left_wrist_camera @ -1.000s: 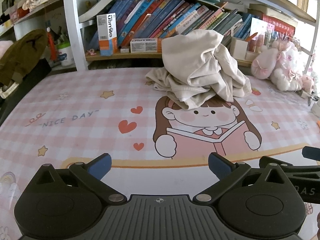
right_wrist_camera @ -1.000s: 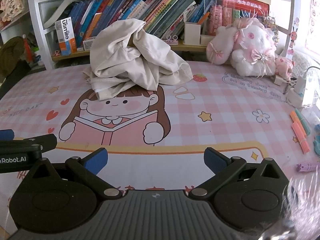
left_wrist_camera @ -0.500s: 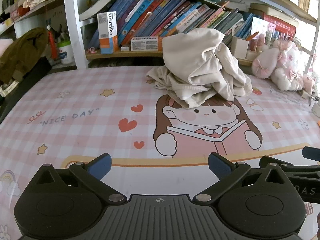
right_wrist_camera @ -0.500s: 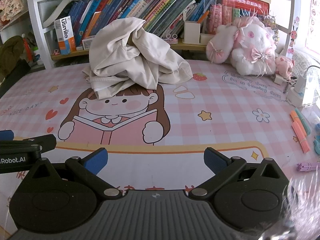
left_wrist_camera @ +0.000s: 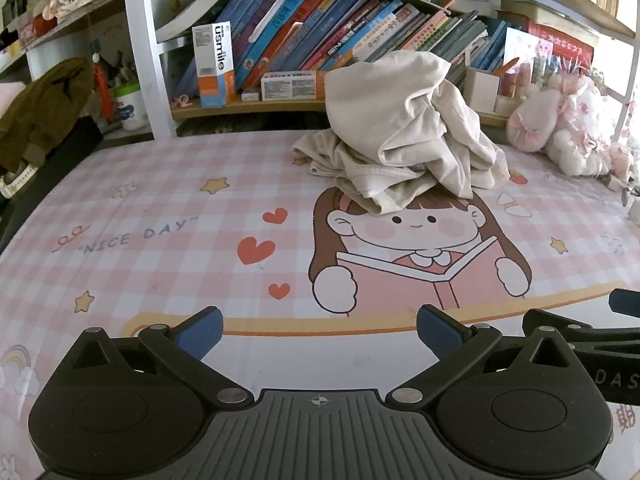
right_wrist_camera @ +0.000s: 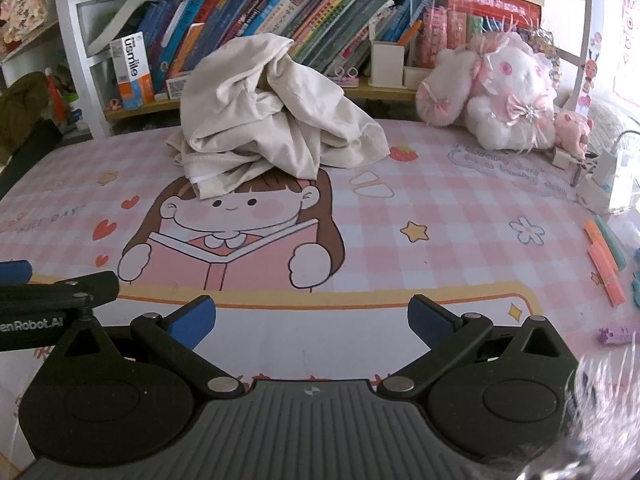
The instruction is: Fold clothes
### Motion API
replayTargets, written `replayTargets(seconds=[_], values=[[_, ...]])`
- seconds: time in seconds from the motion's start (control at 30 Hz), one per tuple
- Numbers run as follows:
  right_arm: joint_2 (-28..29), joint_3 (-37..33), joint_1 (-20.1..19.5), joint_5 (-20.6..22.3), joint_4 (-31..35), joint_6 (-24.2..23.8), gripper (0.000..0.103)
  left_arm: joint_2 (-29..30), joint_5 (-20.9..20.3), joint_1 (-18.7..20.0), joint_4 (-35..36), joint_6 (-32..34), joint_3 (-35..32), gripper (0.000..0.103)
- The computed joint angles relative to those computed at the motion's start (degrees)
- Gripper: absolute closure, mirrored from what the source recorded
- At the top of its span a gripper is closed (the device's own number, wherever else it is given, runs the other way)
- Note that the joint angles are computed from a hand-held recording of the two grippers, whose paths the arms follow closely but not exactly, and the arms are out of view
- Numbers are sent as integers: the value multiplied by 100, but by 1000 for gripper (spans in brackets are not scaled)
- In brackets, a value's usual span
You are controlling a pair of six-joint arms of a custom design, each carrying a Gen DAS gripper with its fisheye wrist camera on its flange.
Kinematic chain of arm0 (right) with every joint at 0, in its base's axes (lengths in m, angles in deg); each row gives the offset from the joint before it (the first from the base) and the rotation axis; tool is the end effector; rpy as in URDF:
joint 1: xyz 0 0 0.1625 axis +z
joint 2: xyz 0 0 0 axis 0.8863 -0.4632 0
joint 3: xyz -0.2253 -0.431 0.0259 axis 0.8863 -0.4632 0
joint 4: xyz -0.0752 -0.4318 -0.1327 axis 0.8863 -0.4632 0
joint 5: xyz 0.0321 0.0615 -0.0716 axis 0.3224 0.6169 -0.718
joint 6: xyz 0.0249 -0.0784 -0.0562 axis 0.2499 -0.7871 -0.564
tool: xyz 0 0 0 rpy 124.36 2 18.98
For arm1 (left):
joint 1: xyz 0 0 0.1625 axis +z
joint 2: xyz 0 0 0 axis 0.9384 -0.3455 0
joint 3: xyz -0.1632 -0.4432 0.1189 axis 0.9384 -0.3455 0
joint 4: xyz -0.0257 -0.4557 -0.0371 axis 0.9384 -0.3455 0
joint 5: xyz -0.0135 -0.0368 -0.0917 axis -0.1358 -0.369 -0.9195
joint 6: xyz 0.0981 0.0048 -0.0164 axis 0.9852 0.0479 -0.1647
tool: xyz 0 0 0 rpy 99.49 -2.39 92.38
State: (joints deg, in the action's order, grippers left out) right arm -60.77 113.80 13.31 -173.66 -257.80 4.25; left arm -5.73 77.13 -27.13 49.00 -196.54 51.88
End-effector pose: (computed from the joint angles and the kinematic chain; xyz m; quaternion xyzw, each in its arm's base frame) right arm -0.0356 -0.4808 0.2516 -0.0537 -0.8007 0.4473 0.3947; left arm -0.3562 -0.5922 -0.1183 0.3828 0.8544 -0.2487 0.2483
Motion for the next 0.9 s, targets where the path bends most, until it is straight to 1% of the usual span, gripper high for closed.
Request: replayTargets(seconds=[0.07,0.2,0.37,0.5,0.6,0.67,0.77,0.9], values=[[-23,24,-30,108,6,18,0,5,-1,1,-39,28,2,0],[-117,52,-108,219,206,208,0,54,73,14,27,28,-70,0],[-232,28,-164,109,520,260,2,144,204,20,155,40,-210,0],[-299,51,-274,206,526,311,3,170,184,-4,15,184,-257,0],[-357,83,-369,355,514,305,8,288,214,12,163,162,-491,0],[-395,102,-426,459,523,267,9,387,294,37,296,111,-688,0],[-490,155,-526,662,589,212,10,631,228,34,453,146,-1104,0],[-697,286,-756,1183,664,240,11,997,161,30,554,328,-1732,0]])
